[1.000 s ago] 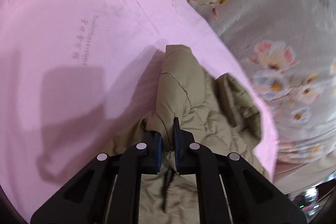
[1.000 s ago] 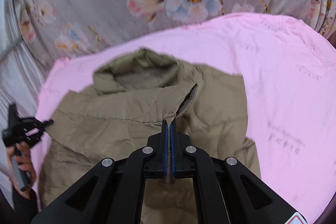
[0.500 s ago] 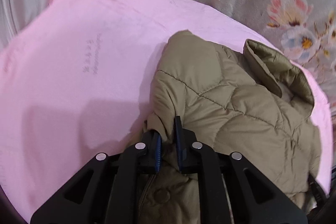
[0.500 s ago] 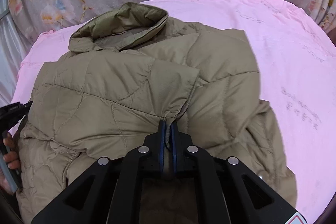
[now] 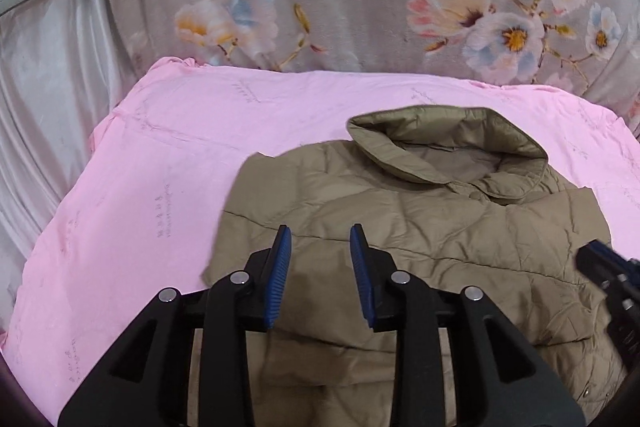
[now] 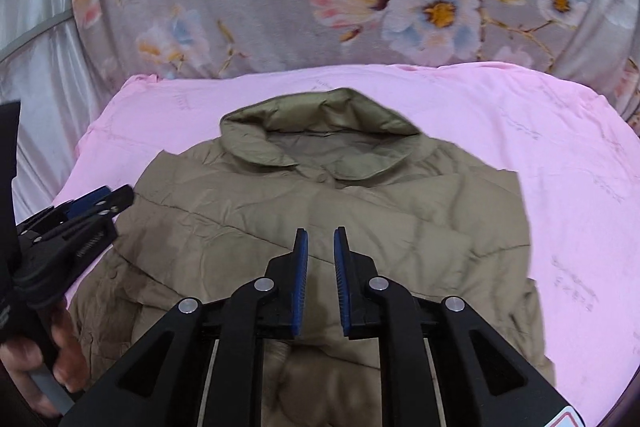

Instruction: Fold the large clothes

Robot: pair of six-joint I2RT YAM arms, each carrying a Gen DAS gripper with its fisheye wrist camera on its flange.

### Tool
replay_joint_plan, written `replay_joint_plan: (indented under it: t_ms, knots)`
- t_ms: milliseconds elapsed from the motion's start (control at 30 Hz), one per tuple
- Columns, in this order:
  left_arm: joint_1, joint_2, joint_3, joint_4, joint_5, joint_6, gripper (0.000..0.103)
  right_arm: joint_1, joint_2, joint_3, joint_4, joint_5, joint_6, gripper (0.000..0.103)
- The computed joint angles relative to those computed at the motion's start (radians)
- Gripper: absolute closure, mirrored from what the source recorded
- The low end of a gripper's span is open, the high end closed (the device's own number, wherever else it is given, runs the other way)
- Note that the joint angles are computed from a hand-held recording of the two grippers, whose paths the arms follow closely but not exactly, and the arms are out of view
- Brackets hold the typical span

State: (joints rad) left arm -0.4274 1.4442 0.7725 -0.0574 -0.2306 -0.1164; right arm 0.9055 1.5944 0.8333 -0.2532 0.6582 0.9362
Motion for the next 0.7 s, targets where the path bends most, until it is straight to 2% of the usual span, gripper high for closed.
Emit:
replay_joint_plan:
  t_ms: [100, 233, 333, 533, 700]
  knots:
    - [-0.037, 0.090, 0.013, 0.029, -0.036, -0.024, 0.074, -0.036, 0.089, 0.019, 0.061, -0.049, -0.008, 0.092]
    - [-0.034, 0.215, 0.027, 0.071, -0.024, -0.055, 0.073, -0.075, 0.178, -0.027, 0.159, -0.106, 0.022, 0.092]
    - [-0.053, 0.247, -0.013, 0.158, -0.065, -0.033, 0.071, -0.072, 0.217, -0.055, 0.228, -0.100, 0.019, 0.095]
    - [-0.065, 0.278, -0.034, 0.217, -0.084, -0.032, 0.071, -0.041, 0.268, -0.033, 0.220, -0.043, 0.018, 0.095]
    - [-0.079, 0.299, -0.035, 0.234, -0.114, -0.025, 0.071, -0.042, 0.276, -0.031, 0.221, -0.037, 0.014, 0.095]
